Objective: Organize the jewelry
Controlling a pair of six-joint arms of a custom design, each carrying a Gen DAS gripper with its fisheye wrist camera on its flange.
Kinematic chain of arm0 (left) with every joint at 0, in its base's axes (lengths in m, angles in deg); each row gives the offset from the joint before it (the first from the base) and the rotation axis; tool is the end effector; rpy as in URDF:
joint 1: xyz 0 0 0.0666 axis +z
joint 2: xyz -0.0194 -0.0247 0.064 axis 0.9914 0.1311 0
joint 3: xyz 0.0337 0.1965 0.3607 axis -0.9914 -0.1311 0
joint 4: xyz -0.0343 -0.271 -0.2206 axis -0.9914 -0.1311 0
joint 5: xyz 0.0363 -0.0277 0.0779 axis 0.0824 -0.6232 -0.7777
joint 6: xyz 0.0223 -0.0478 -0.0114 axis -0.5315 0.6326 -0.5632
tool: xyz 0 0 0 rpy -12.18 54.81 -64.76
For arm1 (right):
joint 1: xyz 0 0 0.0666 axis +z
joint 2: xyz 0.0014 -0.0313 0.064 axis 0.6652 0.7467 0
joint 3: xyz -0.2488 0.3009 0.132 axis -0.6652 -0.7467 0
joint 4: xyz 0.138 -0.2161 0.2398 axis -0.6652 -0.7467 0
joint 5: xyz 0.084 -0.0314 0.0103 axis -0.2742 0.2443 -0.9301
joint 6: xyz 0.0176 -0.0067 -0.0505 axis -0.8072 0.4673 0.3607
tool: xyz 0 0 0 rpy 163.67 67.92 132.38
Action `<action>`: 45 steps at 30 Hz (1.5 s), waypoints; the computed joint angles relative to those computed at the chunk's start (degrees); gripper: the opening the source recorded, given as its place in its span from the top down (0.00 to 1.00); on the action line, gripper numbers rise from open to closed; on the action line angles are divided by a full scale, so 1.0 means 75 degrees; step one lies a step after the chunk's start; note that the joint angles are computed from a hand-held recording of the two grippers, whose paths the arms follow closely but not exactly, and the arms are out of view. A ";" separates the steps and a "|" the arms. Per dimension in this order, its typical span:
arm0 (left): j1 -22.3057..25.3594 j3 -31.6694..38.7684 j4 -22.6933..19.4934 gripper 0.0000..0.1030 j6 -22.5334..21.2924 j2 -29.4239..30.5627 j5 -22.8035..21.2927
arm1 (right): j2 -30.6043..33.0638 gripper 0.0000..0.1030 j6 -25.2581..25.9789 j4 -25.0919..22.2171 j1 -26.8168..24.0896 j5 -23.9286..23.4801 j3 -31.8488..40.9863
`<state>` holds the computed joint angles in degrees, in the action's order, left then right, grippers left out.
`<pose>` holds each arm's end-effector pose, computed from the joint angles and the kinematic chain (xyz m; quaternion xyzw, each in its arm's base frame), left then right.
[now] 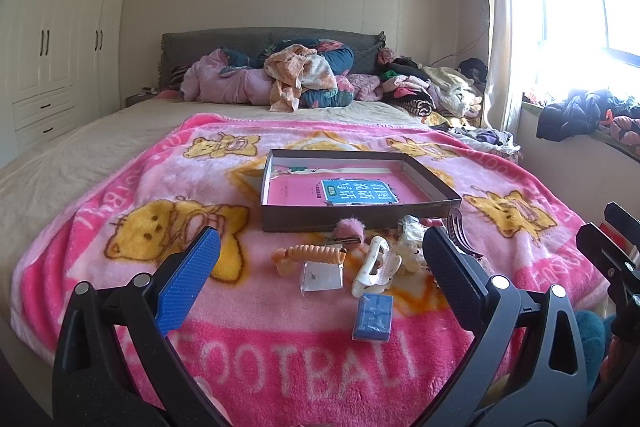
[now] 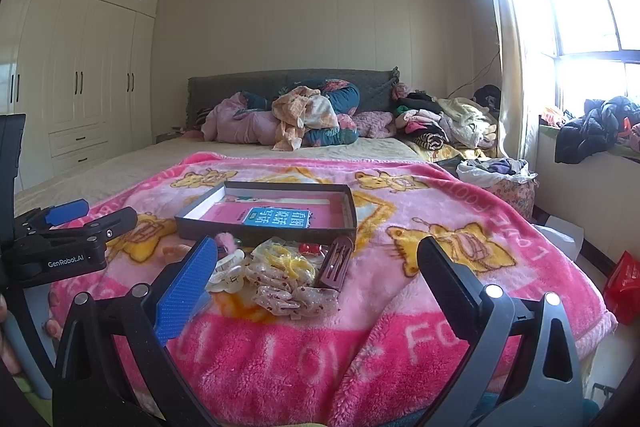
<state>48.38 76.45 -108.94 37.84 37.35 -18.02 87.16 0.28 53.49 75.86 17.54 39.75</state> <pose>0.4434 -0.2705 0.4770 -0.1330 0.8159 0.0530 0.5601 0.4853 0.3239 0.4738 -0.1861 0.7732 0.1433 0.5891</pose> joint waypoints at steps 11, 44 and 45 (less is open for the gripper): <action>-0.0015 0.0012 -0.0007 0.10 -0.0016 0.0011 -0.0026 | -0.0044 0.06 0.0010 0.0022 -0.0018 -0.0059 -0.0016; 0.0026 0.0043 0.0092 0.10 -0.0137 0.0050 -0.0012 | -0.0020 0.06 0.0008 0.0004 0.0000 -0.0003 0.0009; 0.0019 0.0044 0.0078 0.10 -0.0124 0.0050 -0.0027 | -0.0024 0.06 0.0006 0.0013 -0.0002 -0.0007 0.0000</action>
<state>48.53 76.78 -108.35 36.91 37.72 -18.23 86.97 0.33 53.58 75.85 17.49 39.75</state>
